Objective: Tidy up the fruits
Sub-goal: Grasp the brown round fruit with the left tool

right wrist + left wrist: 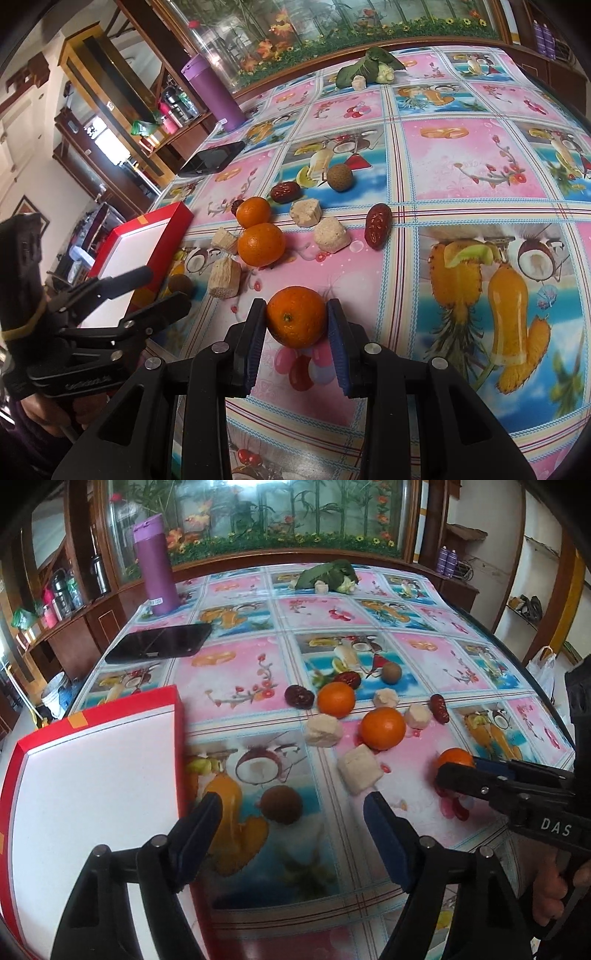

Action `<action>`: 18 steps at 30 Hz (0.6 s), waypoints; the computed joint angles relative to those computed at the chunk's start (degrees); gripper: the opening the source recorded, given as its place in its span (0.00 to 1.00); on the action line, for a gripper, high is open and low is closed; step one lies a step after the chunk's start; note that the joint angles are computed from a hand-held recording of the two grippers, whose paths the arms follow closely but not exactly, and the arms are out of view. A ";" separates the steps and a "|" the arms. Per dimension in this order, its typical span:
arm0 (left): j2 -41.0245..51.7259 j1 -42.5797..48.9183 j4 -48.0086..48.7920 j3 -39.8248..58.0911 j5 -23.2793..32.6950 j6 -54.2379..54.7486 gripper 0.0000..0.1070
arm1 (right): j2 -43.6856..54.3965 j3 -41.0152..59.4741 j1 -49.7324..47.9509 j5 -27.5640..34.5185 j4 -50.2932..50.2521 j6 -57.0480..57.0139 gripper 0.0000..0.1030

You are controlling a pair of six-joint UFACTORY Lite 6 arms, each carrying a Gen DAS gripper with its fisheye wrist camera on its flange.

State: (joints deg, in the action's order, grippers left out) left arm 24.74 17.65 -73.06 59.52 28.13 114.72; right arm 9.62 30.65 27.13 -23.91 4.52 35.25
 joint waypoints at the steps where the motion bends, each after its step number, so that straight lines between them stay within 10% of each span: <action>1: 0.58 0.31 0.01 0.50 -0.15 -0.07 0.76 | 0.00 0.00 -0.02 0.01 -0.04 0.02 0.31; 18: 1.94 -1.00 1.55 1.87 -2.51 -1.27 0.72 | 0.17 -0.06 -0.10 -0.24 -0.48 0.39 0.31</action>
State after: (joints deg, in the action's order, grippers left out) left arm 26.68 16.64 -71.51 61.39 25.62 113.46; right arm 9.79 30.59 27.03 -24.15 4.04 35.64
